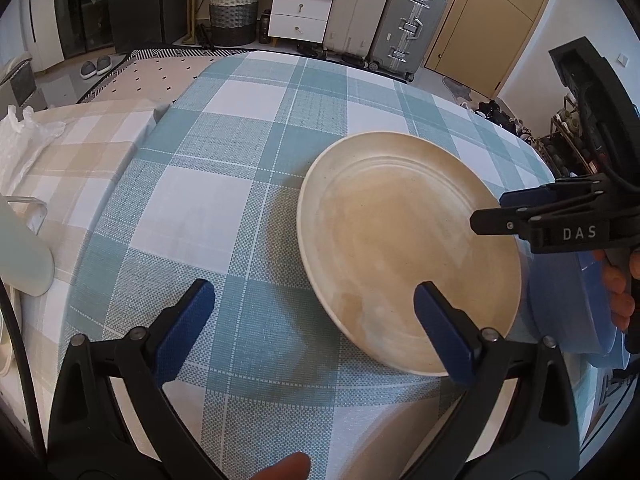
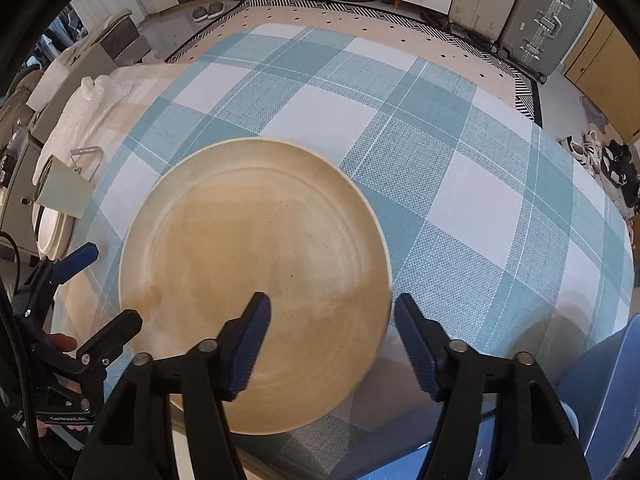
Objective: Organize plates and bowls
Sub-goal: 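Move both grippers to opposite rims of the lone cream plate, then close both grippers on the cream plate rim and lift it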
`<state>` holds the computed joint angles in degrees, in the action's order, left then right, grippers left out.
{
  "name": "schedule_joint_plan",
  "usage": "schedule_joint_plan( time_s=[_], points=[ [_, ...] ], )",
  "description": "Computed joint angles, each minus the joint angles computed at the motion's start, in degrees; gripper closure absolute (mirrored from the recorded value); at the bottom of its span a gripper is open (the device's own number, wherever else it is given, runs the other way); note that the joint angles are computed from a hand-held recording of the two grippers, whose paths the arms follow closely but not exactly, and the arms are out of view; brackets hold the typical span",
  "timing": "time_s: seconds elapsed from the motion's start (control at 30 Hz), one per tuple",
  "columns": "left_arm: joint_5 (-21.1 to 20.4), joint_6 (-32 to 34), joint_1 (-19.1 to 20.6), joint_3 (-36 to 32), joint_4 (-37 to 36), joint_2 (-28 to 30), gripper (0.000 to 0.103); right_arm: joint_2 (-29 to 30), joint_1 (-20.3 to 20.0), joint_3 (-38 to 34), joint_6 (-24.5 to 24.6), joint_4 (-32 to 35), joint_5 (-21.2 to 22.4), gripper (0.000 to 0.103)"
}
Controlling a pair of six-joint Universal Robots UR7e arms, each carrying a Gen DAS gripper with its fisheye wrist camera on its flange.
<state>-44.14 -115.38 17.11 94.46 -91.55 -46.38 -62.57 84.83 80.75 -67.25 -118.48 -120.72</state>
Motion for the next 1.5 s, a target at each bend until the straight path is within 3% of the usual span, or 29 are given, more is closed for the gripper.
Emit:
schedule_joint_plan(
  time_s=[0.17,0.23,0.3,0.53,0.7,0.97,1.07,1.13,1.3,1.5],
  points=[
    [-0.54,2.04,0.07,0.91,-3.00,-0.12,0.013,0.07,-0.13,-0.15,-0.09,-0.44,0.19,0.047],
    [-0.65,2.98,0.05,1.68,-5.07,-0.35,0.018,-0.08,-0.18,0.05,-0.48,-1.00,0.22,0.052],
    [-0.77,2.74,0.01,1.68,-5.09,-0.27,0.031,-0.16,-0.22,-0.15,-0.42,-0.08,0.43,0.055],
    [-1.51,2.17,0.08,-0.52,-1.15,0.91,0.047,-0.61,-0.30,1.01,-2.28,-2.52,0.26,0.064],
    [-2.30,3.91,0.20,-0.24,-2.71,0.96,0.077,-1.12,-0.59,1.67,-3.76,-3.71,0.73,0.073],
    [-2.00,2.53,-0.10,-0.98,-0.12,1.19,0.082,-1.98,-0.88,2.85,-5.36,-5.82,1.44,0.082],
    [-0.85,3.75,-0.45,-0.75,-1.52,1.07,0.084,-2.25,-0.97,2.04,-4.03,-2.03,2.77,0.095],
    [-1.08,4.16,-0.23,-2.21,0.01,1.87,0.084,-3.29,-0.65,4.65,-6.95,-5.85,2.47,0.095],
    [-2.12,4.02,0.20,-1.01,-2.07,1.49,0.084,-3.43,-0.42,5.38,-7.48,-7.41,1.66,0.094],
    [-1.83,4.15,0.32,-0.82,-2.03,1.54,0.083,-2.23,-0.30,3.72,-6.72,-9.65,0.67,0.081]
  ],
)
